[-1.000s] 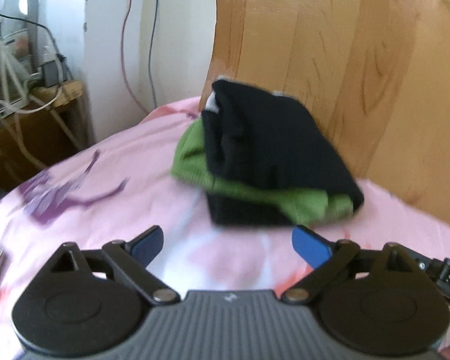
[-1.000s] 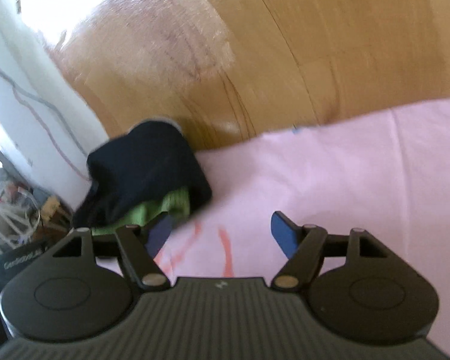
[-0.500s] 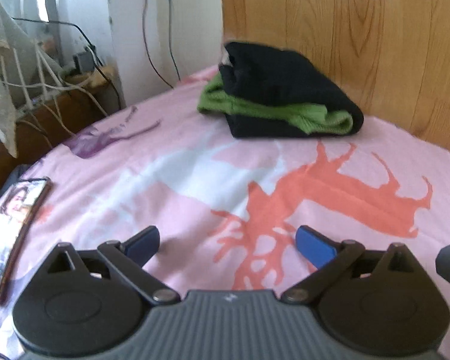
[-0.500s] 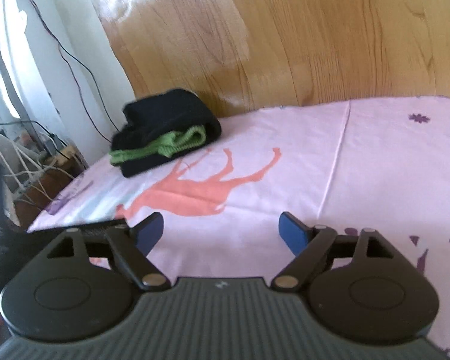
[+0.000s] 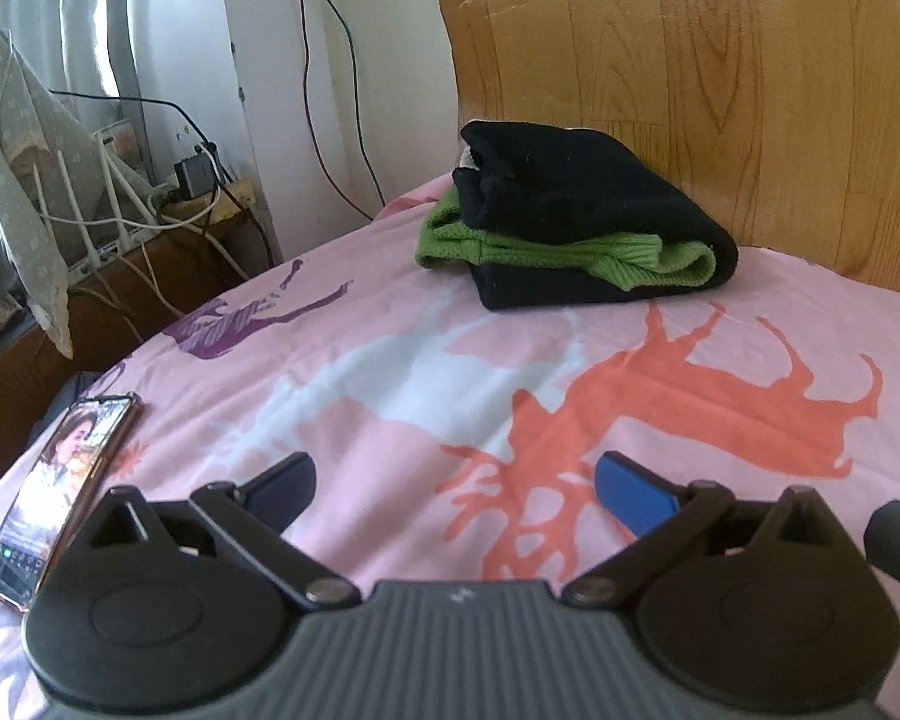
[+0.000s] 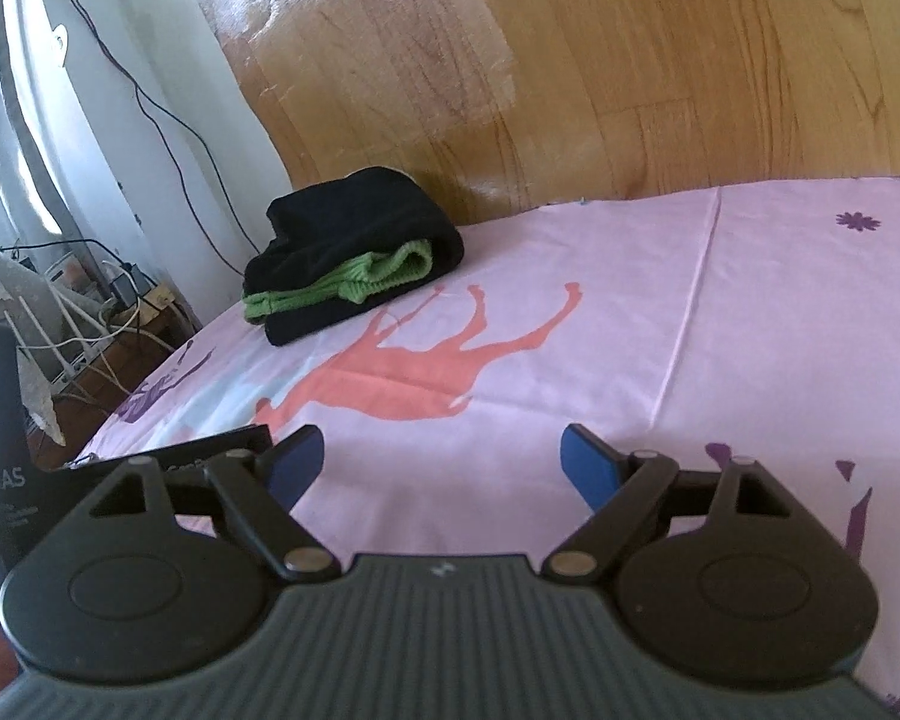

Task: Fold small clothes

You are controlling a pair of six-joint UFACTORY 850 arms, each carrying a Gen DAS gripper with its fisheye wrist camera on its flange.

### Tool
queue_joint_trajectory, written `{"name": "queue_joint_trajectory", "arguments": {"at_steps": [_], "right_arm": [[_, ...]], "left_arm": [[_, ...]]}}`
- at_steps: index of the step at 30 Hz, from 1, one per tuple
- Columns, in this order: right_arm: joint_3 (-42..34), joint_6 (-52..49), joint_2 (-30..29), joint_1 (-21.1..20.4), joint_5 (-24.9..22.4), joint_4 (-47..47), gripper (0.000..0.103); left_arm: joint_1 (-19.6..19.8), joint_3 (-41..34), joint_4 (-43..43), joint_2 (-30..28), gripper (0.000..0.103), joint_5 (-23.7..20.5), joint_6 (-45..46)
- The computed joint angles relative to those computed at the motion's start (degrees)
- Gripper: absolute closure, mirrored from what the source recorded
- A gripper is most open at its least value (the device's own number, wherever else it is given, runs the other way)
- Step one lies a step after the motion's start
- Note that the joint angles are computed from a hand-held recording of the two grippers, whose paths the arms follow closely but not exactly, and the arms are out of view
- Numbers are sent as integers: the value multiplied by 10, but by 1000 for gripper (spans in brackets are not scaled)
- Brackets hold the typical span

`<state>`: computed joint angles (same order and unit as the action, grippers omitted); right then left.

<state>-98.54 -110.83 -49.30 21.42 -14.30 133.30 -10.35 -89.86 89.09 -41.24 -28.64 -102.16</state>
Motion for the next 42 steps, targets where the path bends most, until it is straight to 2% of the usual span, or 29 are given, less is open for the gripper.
{"name": "queue_joint_trajectory", "arguments": {"at_steps": [8, 22, 32, 42], "right_arm": [[0, 29, 0, -1, -1, -30, 14], [1, 19, 1, 0, 2, -23, 13], [5, -42, 3, 2, 7, 40, 13], [5, -45, 4, 3, 7, 45, 13]], "left_arm": [[-3, -2, -3, -2, 0, -15, 2], [2, 1, -5, 1, 0, -5, -8], [5, 7, -1, 5, 0, 2, -27], [5, 9, 8, 6, 0, 2, -33]]}}
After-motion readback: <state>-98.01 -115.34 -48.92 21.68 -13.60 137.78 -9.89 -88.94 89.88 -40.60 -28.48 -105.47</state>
